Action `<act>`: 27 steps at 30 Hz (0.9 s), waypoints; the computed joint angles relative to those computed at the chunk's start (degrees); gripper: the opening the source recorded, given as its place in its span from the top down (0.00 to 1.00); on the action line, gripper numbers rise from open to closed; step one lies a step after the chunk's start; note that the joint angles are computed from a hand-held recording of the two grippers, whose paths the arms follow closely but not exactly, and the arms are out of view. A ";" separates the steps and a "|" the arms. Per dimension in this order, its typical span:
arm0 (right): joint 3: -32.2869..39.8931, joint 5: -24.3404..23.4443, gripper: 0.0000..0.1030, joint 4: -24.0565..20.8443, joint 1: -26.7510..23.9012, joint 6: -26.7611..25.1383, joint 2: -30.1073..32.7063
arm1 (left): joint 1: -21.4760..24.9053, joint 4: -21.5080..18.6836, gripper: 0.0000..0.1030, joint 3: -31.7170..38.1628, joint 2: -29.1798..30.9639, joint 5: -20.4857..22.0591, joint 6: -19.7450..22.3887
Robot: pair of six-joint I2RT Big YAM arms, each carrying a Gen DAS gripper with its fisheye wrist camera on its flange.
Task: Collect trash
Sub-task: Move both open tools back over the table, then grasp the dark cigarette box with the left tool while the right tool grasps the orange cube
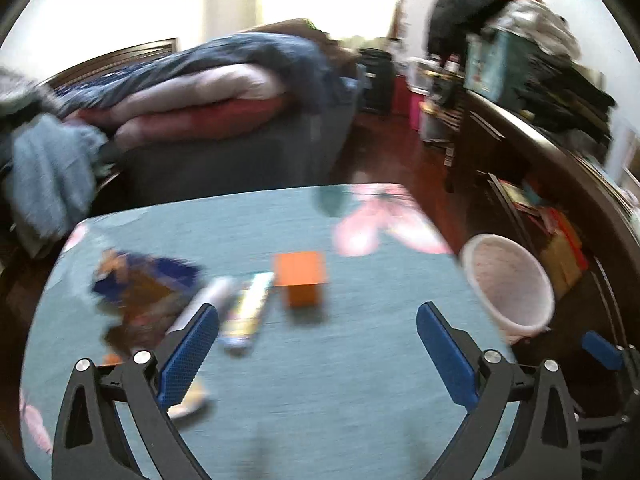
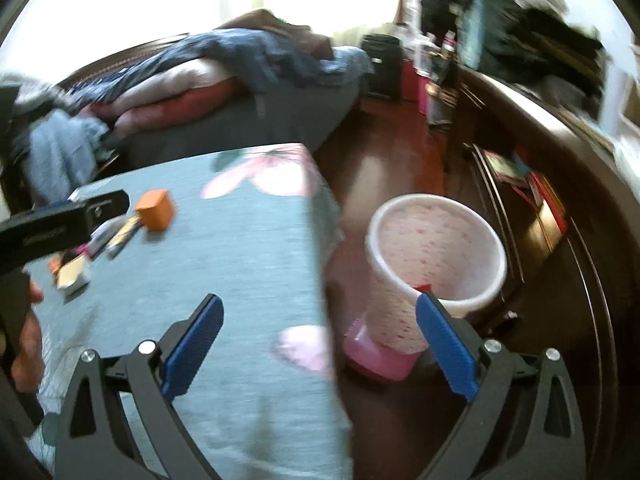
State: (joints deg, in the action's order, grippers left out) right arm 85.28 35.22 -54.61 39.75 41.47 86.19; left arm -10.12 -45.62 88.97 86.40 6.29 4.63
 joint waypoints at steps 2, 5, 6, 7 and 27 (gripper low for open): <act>2.98 0.34 0.05 -0.99 1.14 -1.51 2.14 | 3.10 -0.78 0.04 1.08 1.06 0.45 -0.79; 6.98 0.14 0.05 -2.03 2.51 -3.09 5.21 | 6.14 -2.77 0.04 3.34 3.24 1.88 -0.49; 8.15 0.01 0.05 -2.25 2.88 -3.55 6.16 | 7.34 -3.42 0.04 4.49 4.52 2.22 0.09; 9.40 -0.25 0.05 -2.48 3.15 -4.04 7.18 | 8.03 -3.55 0.04 4.86 5.10 2.26 0.65; 26.93 -2.54 0.05 -6.87 4.37 -7.74 20.26 | 13.63 -6.58 0.29 11.59 13.97 11.29 3.77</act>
State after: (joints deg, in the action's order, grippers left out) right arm 112.21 32.68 -61.49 44.13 33.73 106.45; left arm 3.51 -52.20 100.56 100.36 17.58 8.40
